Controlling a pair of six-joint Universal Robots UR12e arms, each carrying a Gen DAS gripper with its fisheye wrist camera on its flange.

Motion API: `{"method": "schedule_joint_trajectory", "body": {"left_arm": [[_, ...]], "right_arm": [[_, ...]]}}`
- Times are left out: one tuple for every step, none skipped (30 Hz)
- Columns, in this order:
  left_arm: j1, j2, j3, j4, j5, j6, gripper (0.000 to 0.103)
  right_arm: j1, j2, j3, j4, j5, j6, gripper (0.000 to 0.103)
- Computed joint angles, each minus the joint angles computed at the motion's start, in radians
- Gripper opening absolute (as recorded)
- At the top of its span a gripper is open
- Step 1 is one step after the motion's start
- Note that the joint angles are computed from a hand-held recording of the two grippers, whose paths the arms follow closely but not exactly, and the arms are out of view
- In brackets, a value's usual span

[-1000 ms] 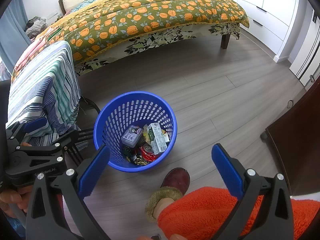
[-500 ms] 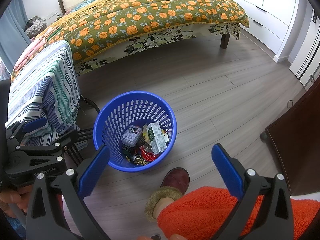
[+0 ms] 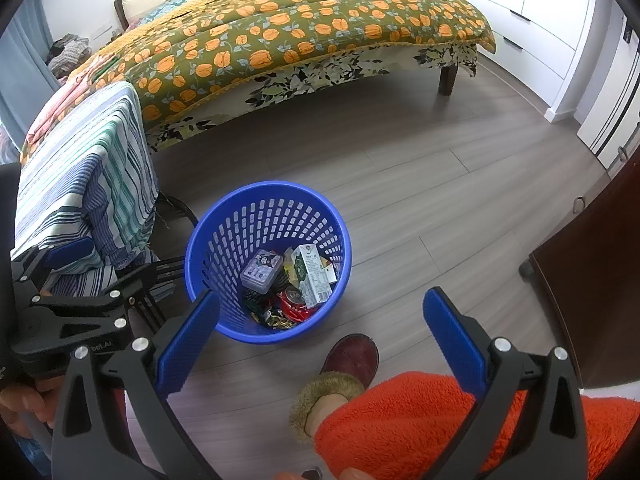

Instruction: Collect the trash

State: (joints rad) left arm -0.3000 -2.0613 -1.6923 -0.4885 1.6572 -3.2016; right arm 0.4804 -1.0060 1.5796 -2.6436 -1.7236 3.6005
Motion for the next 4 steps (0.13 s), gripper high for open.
{"method": "schedule_joint_trajectory", "body": {"left_arm": [[-0.001,0.0,0.0,0.001,0.002,0.002,0.098],[-0.001,0.001,0.0,0.0,-0.001,0.002,0.098],[0.0,0.001,0.001,-0.003,-0.004,0.0,0.098],[0.0,0.002,0.001,-0.003,-0.006,-0.002,0.098]], "right_arm": [[0.001,-0.001,0.004,-0.003,0.0,0.001,0.098],[0.0,0.0,0.0,0.0,0.001,-0.001,0.098],[0.0,-0.001,0.003,-0.001,0.0,0.0,0.098],[-0.001,0.0,0.0,0.001,0.001,-0.001,0.098]]}}
